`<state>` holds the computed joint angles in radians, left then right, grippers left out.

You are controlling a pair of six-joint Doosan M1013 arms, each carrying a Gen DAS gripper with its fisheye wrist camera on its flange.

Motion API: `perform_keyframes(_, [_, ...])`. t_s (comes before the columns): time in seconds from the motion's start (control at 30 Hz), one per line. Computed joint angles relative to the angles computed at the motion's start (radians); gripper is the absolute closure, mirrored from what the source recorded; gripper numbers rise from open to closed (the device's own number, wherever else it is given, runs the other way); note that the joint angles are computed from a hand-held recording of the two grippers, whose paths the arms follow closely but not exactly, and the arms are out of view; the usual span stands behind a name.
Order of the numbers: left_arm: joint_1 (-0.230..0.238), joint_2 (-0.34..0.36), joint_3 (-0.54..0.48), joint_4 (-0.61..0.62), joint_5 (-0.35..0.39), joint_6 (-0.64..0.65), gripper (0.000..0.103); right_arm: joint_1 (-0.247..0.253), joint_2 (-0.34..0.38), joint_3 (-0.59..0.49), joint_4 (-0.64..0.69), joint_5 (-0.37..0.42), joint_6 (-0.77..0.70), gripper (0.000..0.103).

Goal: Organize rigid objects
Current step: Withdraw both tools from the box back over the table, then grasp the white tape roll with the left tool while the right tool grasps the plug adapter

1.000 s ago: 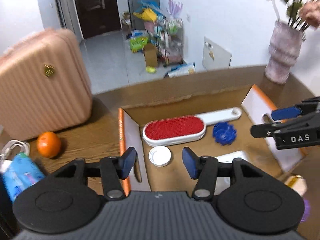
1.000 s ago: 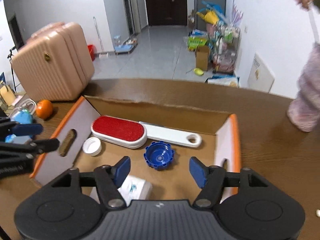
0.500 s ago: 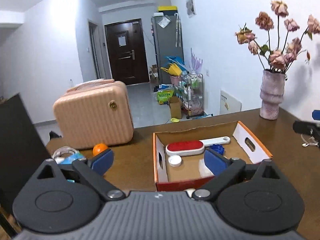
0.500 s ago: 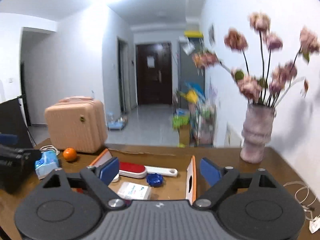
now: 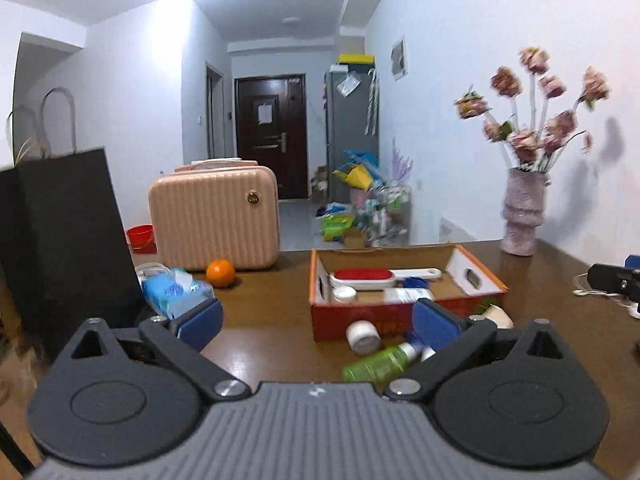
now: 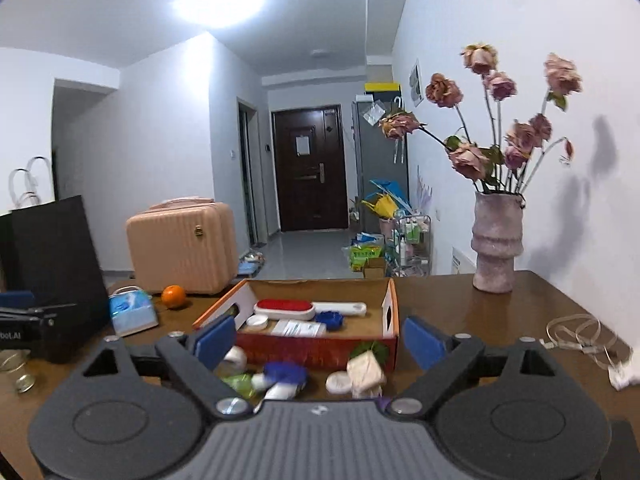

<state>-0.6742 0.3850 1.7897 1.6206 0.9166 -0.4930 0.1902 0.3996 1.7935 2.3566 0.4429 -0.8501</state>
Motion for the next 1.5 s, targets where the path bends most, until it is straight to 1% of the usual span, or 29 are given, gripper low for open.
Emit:
perform_keyframes(0.07, [-0.043,0.002,0.052,0.018,0.082,-0.108,0.0,-0.008,-0.023,0.082,0.114,0.066,-0.106,0.003])
perform_keyframes(0.1, [-0.06,0.002,0.073,0.017,0.104,-0.135,0.0,-0.008,-0.031,0.123,0.188,0.099,-0.172,0.003])
perform_keyframes(0.13, [-0.079,-0.001,0.099,0.017,0.116,-0.16,0.0,-0.003,-0.037,0.169,0.302,0.129,-0.259,0.003])
perform_keyframes(0.17, [-0.096,-0.003,0.121,0.016,0.124,-0.176,0.0,0.003,-0.041,0.202,0.38,0.144,-0.319,0.003])
perform_keyframes(0.2, [-0.111,-0.004,0.14,0.022,0.128,-0.184,0.0,0.007,-0.044,0.235,0.427,0.153,-0.351,0.003])
perform_keyframes(0.23, [-0.122,-0.003,0.157,0.039,0.13,-0.181,0.0,0.008,-0.045,0.258,0.45,0.161,-0.362,0.003])
perform_keyframes(0.3, [-0.134,0.006,0.16,0.022,0.14,-0.137,0.0,0.01,-0.043,0.287,0.464,0.167,-0.387,0.003])
perform_keyframes(0.4, [-0.128,0.017,0.152,0.025,0.114,-0.101,0.0,0.018,-0.032,0.287,0.503,0.153,-0.437,0.003])
perform_keyframes(0.5, [-0.119,0.024,0.149,0.013,0.092,-0.127,0.0,0.021,-0.022,0.277,0.508,0.142,-0.42,0.003])
perform_keyframes(0.6, [-0.097,0.03,0.14,-0.007,0.044,-0.122,0.0,0.026,-0.012,0.262,0.489,0.124,-0.418,0.003])
perform_keyframes(0.7, [-0.079,0.046,0.119,-0.038,0.041,-0.083,0.0,0.031,0.003,0.247,0.504,0.105,-0.441,0.003])
perform_keyframes(0.83, [-0.053,0.054,0.102,-0.036,0.002,-0.085,0.0,0.029,0.022,0.212,0.486,0.06,-0.421,0.003])
perform_keyframes(0.93, [-0.032,0.069,0.081,-0.046,-0.026,-0.052,0.0,0.03,0.036,0.184,0.483,0.033,-0.418,0.003])
perform_keyframes(1.0, [-0.015,0.08,0.06,-0.055,-0.054,-0.029,0.0,0.03,0.047,0.161,0.465,0.013,-0.398,0.003])
perform_keyframes(1.1, [0.011,0.098,0.032,-0.038,-0.093,-0.02,0.0,0.031,0.07,0.112,0.387,-0.028,-0.332,0.004])
perform_keyframes(1.17, [0.036,0.113,0.01,-0.002,-0.126,-0.021,0.0,0.035,0.089,0.073,0.321,-0.048,-0.279,0.005])
perform_keyframes(1.23, [0.065,0.13,-0.022,-0.005,-0.167,0.011,0.0,0.039,0.112,0.028,0.262,-0.067,-0.245,0.007])
perform_keyframes(1.3, [0.094,0.147,-0.057,-0.001,-0.21,0.029,0.0,0.045,0.136,-0.025,0.263,-0.097,-0.263,0.008])
perform_keyframes(1.37, [0.131,0.17,-0.101,-0.019,-0.262,0.054,0.001,0.048,0.165,-0.082,0.231,-0.124,-0.255,0.008])
perform_keyframes(1.43, [0.165,0.203,-0.165,-0.082,-0.294,0.097,0.002,0.051,0.205,-0.156,0.173,-0.164,-0.226,0.008])
perform_keyframes(1.5, [0.202,0.234,-0.227,-0.172,-0.353,0.165,0.008,0.057,0.249,-0.235,0.098,-0.228,-0.184,0.009])
